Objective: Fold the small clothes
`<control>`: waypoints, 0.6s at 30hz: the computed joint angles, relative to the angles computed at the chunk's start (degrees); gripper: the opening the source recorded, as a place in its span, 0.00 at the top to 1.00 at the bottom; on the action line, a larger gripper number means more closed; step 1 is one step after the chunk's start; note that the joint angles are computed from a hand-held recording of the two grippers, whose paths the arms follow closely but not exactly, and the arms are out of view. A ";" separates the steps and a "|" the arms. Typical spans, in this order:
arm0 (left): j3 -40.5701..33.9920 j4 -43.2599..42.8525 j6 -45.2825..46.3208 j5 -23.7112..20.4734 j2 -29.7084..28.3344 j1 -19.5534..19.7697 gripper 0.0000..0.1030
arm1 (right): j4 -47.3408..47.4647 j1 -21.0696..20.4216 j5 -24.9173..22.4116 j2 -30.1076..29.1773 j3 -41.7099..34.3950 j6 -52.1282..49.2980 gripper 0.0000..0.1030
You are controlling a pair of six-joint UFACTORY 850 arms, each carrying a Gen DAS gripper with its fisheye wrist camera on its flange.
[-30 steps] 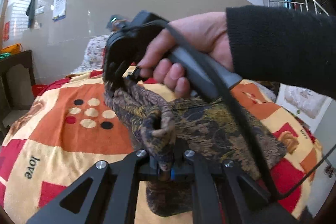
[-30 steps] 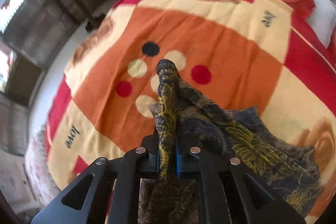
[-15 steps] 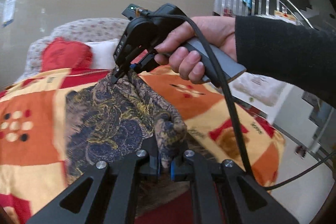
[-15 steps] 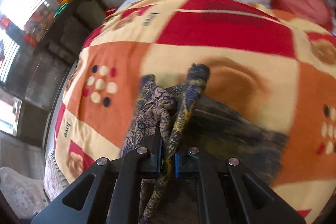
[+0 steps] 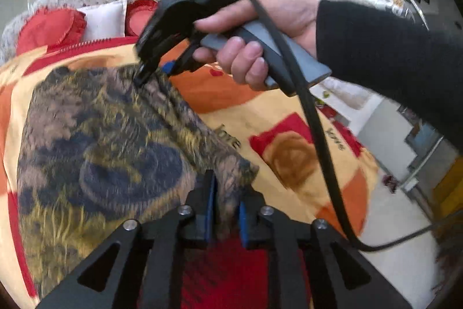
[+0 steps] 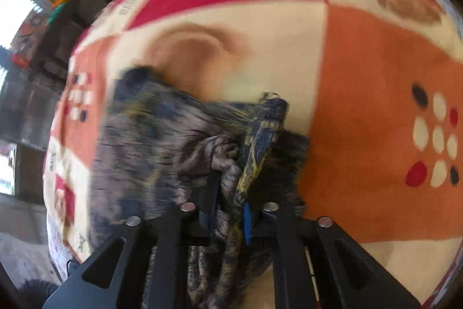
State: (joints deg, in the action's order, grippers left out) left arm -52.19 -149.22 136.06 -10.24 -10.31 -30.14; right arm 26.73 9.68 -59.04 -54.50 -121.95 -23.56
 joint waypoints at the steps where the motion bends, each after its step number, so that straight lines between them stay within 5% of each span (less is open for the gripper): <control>1: 1.21 5.07 -5.34 -0.46 1.37 0.58 0.83 | 2.26 -0.67 0.45 0.77 1.38 -0.07 0.71; 4: 5.53 8.94 -11.80 -1.15 7.26 3.34 0.73 | 8.58 -2.89 6.15 7.00 10.50 -3.21 0.69; 9: 8.73 -15.19 5.92 -1.27 11.86 9.31 0.61 | 18.42 -3.86 22.41 23.56 32.06 -20.57 0.68; 11: 7.36 -14.57 3.69 1.69 9.17 11.03 0.69 | 23.78 -2.78 21.04 29.10 39.02 -32.57 0.68; 12: 6.59 -10.66 -0.62 3.15 7.56 11.28 0.89 | 26.49 -2.23 20.33 31.33 42.74 -38.52 0.68; 13: 5.72 -4.66 -6.62 4.32 5.72 11.27 0.95 | 27.78 -1.64 20.26 32.67 45.42 -42.13 0.68; 15: 5.25 4.85 -15.59 4.95 2.45 10.57 0.95 | 25.72 0.17 20.96 34.27 50.30 -45.68 0.68; 18: 6.06 2.59 -11.21 5.50 2.59 9.69 0.95 | 16.90 2.07 26.42 33.60 54.33 -41.11 0.68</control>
State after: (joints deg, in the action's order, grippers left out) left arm -46.13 -146.63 124.85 -4.73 -7.72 -20.45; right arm 43.64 11.75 -32.62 -20.90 -67.62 -64.67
